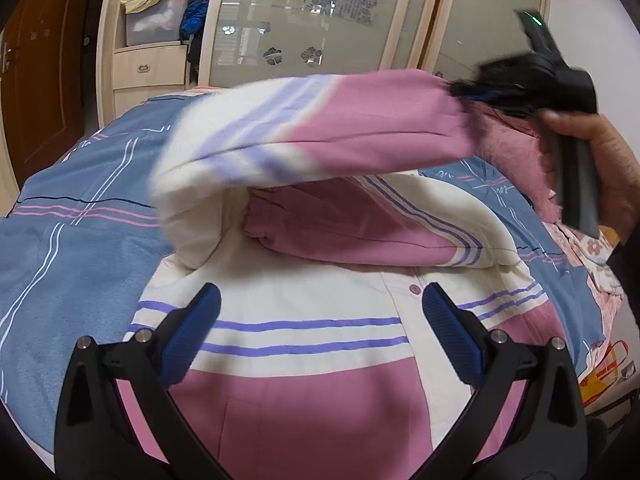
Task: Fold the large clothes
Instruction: 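Lift the jacket side panel and fold it over the chest, release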
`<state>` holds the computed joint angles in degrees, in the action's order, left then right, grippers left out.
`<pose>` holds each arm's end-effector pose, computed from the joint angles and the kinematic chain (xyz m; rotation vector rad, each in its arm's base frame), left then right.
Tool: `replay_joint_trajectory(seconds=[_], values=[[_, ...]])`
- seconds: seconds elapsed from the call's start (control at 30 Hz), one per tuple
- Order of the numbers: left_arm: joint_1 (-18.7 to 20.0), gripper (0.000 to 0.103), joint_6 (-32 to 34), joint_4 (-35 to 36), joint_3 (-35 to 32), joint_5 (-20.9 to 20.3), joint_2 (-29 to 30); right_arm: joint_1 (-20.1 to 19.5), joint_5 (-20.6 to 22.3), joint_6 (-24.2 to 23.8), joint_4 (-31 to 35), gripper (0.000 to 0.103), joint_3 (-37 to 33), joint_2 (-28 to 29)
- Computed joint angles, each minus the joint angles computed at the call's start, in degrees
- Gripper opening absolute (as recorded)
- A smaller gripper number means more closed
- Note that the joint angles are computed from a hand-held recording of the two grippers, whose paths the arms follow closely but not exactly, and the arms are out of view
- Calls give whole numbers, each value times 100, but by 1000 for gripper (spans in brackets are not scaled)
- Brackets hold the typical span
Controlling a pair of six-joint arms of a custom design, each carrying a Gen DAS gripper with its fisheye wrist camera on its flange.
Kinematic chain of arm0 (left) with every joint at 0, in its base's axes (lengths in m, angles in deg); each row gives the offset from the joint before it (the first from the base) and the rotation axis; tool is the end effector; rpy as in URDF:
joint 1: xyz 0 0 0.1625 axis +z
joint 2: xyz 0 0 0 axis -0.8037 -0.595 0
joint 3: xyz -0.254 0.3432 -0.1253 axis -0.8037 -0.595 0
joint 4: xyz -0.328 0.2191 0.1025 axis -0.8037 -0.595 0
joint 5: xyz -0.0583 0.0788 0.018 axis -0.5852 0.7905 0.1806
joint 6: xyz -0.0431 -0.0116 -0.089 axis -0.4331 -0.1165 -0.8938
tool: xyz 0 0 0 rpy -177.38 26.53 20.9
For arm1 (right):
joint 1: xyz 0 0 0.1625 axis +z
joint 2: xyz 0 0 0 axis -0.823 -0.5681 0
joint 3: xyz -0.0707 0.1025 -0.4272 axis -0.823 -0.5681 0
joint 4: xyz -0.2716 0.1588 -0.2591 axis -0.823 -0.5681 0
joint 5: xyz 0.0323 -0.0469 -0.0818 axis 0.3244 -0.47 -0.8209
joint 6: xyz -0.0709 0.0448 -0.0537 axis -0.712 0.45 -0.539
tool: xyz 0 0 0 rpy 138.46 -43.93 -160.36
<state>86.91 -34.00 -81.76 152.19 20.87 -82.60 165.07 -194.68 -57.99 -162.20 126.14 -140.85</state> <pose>-0.3245 -0.4588 0.2314 0.6884 2.4401 -1.0317 0.2891 -0.5774 0.4220 0.3745 -2.3396 1.1706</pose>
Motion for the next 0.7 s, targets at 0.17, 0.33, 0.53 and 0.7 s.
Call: replay_joint_trajectory(seconds=[0.17, 0.33, 0.53, 0.7], values=[[-1, 101, 18, 62, -8, -70, 28, -526, -599, -38, -339, 9, 665, -620], [-61, 101, 91, 60, -8, 7, 88, -975, -741, -253, -827, 9, 1431, -838], [-5, 101, 9, 241, -86, -156, 116, -1199, -543, 44, -1516, 69, 1895, -846], [-36, 101, -93, 242, -102, -147, 142, -1058, -299, -382, -3156, 89, 2681, -1107]])
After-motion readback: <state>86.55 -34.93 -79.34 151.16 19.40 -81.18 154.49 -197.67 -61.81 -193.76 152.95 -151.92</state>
